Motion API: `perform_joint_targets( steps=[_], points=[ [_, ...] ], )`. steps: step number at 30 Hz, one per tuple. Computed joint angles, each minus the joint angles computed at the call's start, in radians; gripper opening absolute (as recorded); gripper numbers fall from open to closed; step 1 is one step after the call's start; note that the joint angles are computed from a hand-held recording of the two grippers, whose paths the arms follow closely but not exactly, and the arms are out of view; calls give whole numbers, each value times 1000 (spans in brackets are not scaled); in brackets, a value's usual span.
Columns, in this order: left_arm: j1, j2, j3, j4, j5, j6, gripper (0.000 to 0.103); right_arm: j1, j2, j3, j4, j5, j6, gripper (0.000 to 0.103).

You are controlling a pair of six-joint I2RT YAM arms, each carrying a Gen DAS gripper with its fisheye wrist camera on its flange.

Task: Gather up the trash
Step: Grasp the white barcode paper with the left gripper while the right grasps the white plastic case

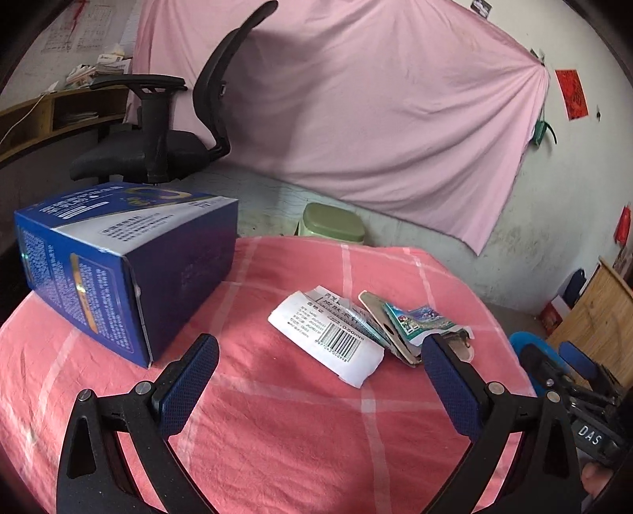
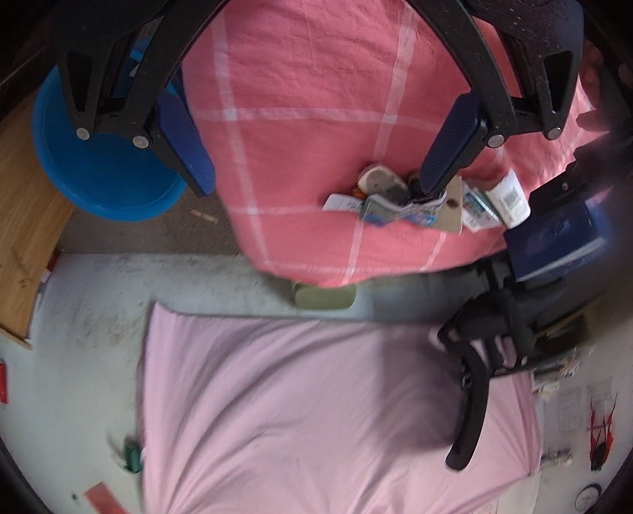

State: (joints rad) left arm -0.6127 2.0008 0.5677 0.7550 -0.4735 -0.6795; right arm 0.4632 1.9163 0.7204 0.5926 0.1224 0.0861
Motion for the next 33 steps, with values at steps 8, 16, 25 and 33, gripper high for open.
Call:
perform_joint_targets(
  steps=[8, 16, 25, 33],
  points=[
    [77, 62, 69, -46, 182, 27, 63, -46, 129, 240, -274, -160, -47, 91],
    [128, 92, 74, 15, 283, 7, 43, -51, 191, 341, -405, -276, -108, 85],
    [144, 101, 104, 6, 294, -75, 28, -24, 243, 436, -503, -231, -174, 74],
    [112, 94, 104, 4, 243, -105, 11, -25, 233, 412, -473, -276, -202, 49]
  ],
)
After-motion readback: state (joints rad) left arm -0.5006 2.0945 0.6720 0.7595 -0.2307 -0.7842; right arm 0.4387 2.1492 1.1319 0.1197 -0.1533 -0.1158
